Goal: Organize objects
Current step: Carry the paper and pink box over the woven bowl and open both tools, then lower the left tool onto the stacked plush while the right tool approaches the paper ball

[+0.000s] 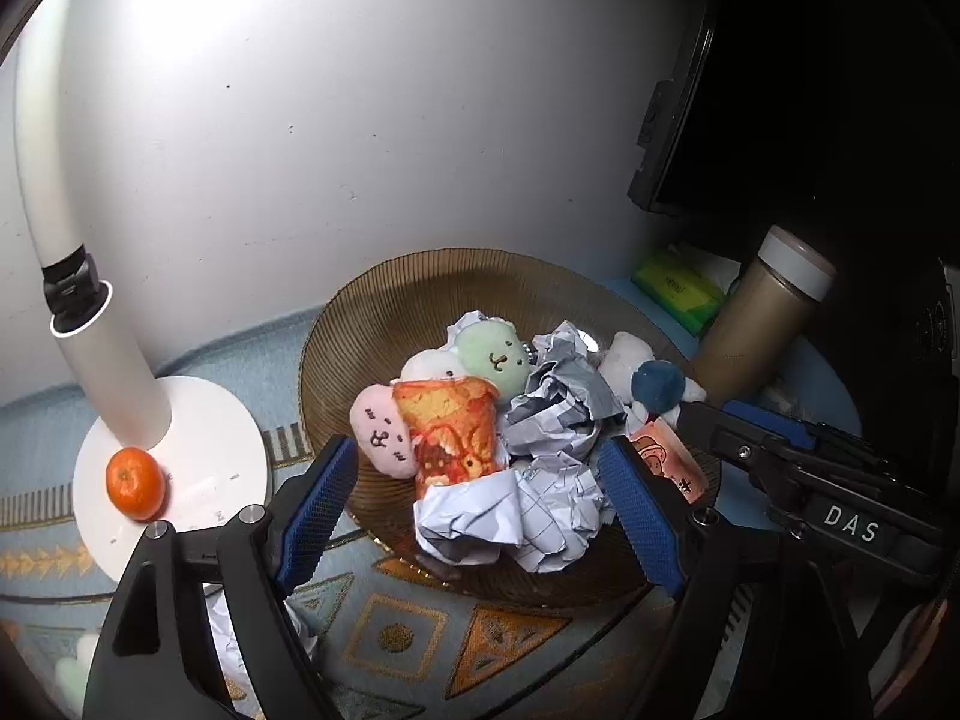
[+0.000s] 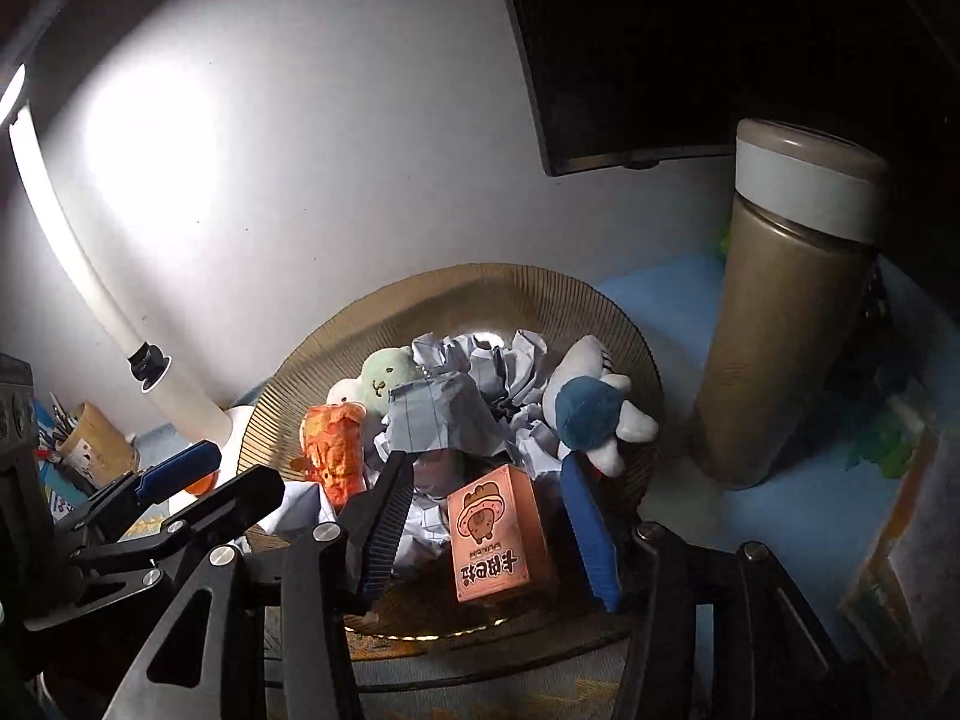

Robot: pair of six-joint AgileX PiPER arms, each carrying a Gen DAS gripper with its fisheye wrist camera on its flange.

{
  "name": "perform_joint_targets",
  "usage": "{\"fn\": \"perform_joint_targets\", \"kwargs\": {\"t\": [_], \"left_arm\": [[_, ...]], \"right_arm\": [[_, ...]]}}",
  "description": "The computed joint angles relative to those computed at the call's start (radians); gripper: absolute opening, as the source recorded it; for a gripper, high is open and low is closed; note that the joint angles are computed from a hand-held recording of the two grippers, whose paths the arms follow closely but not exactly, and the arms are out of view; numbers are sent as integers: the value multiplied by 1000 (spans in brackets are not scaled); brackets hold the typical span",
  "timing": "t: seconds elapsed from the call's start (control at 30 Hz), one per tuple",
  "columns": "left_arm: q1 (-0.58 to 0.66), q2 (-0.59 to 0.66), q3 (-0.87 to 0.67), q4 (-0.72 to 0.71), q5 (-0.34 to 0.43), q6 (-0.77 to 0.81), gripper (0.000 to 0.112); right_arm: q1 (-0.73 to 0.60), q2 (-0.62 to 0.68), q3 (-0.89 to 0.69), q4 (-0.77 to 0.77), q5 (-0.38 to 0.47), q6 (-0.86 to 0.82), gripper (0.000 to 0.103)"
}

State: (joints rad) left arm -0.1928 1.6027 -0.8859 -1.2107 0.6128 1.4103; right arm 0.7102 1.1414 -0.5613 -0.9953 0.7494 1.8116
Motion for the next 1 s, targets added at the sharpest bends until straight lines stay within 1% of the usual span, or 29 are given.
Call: {"fn": "perform_joint_targets", "kwargs": {"t": [0.13,0.23,0.27,0.3,0.33,0.37,0.43,0.47,0.53,0.57,0.67,0.77,0.87,1.0], "left_arm": [[77,-68,52,8,64,18,82],[174,-165,109,22,129,54,82],[229,-203,128,26,171,81,82],[278,-237,136,37,211,90,82],[342,-269,142,52,261,95,82],[414,-296,144,64,321,102,82],[550,-321,128,95,434,104,82],[609,-329,123,113,475,106,82],[713,-333,119,147,525,122,82],[757,-333,124,164,534,135,82],[881,-291,142,194,541,214,82],[959,-196,169,208,502,301,82],[993,-76,197,195,424,381,82],[986,13,268,98,269,542,82]], "right_arm": [[144,-7,-31,14,129,25,50],[280,-5,-76,21,226,53,50],[330,4,-96,21,263,65,53],[381,16,-118,21,300,81,61],[426,30,-139,21,333,97,64],[469,47,-160,20,361,113,65],[530,97,-207,21,377,130,65],[550,123,-229,27,377,130,65],[572,197,-283,59,373,118,65],[579,232,-300,70,361,119,65],[580,326,-317,88,267,146,65],[558,413,-313,94,154,181,65],[546,498,-315,74,86,218,65],[534,579,-317,60,40,237,65]]}}
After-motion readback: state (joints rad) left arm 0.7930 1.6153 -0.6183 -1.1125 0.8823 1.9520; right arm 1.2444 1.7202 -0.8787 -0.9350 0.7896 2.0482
